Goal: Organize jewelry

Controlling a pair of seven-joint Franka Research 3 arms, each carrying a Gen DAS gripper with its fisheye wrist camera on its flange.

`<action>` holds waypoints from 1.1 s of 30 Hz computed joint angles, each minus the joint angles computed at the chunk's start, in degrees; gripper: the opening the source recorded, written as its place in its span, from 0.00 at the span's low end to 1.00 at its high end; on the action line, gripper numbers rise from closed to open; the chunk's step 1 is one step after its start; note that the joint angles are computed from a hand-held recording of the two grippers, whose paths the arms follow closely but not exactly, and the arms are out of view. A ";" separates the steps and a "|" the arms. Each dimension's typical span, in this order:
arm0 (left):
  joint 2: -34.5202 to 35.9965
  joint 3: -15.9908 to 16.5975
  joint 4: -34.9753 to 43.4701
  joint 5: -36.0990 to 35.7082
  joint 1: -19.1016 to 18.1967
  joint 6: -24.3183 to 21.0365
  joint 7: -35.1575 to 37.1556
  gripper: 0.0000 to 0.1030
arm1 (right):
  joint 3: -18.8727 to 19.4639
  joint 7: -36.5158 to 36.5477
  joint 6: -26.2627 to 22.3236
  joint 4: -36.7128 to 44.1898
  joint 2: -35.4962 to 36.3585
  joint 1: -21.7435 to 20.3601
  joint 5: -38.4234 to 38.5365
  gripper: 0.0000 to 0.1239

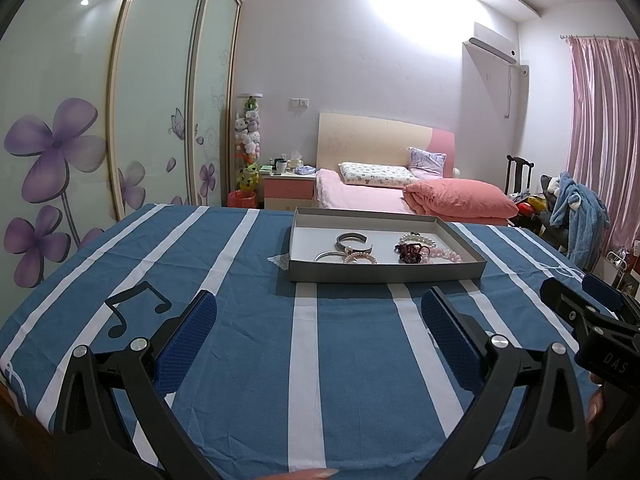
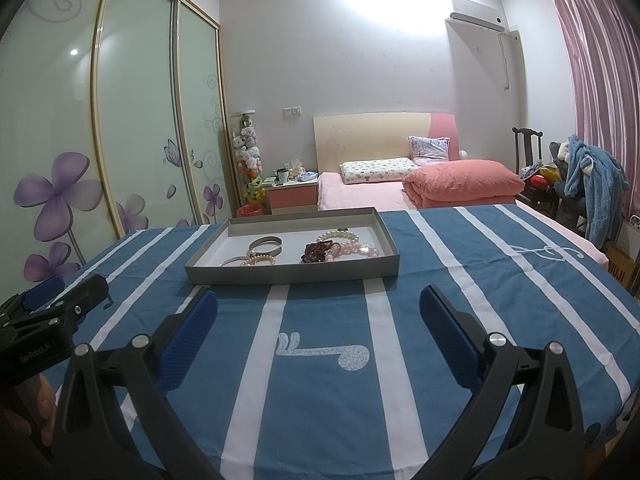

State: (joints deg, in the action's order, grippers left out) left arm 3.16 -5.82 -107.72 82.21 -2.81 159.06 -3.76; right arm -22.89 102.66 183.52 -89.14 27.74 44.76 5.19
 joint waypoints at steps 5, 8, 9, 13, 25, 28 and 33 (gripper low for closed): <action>0.03 0.02 0.04 0.01 -0.01 0.03 0.04 0.98 | 0.26 -0.13 -0.15 0.28 0.09 -0.30 0.04 0.80; 0.04 0.03 0.06 0.01 -0.01 0.04 0.05 0.98 | 0.23 -0.09 -0.13 0.21 0.05 -0.25 0.01 0.80; 0.03 0.03 0.05 0.00 -0.02 0.04 0.04 0.98 | 0.31 -0.12 -0.20 0.33 0.09 -0.36 0.00 0.80; 0.00 0.02 0.03 -0.08 -0.04 0.00 0.12 0.98 | 0.41 -0.09 -0.23 0.37 0.09 -0.46 -0.07 0.80; 0.21 0.12 0.17 -0.22 0.03 0.22 0.38 0.98 | 0.47 0.05 -0.27 0.35 0.04 -0.52 -0.25 0.80; 0.19 0.12 0.16 -0.36 -0.01 0.14 0.48 0.98 | 0.57 0.09 -0.34 0.46 0.07 -0.64 -0.29 0.80; 0.13 0.15 0.04 0.03 0.03 0.26 0.10 0.98 | 0.18 0.28 -0.14 0.07 -0.06 -0.21 -0.32 0.80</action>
State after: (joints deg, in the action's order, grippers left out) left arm 3.29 -5.68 -107.68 82.24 -2.78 159.32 -3.66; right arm -22.72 102.94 183.38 -89.07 27.68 44.55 4.87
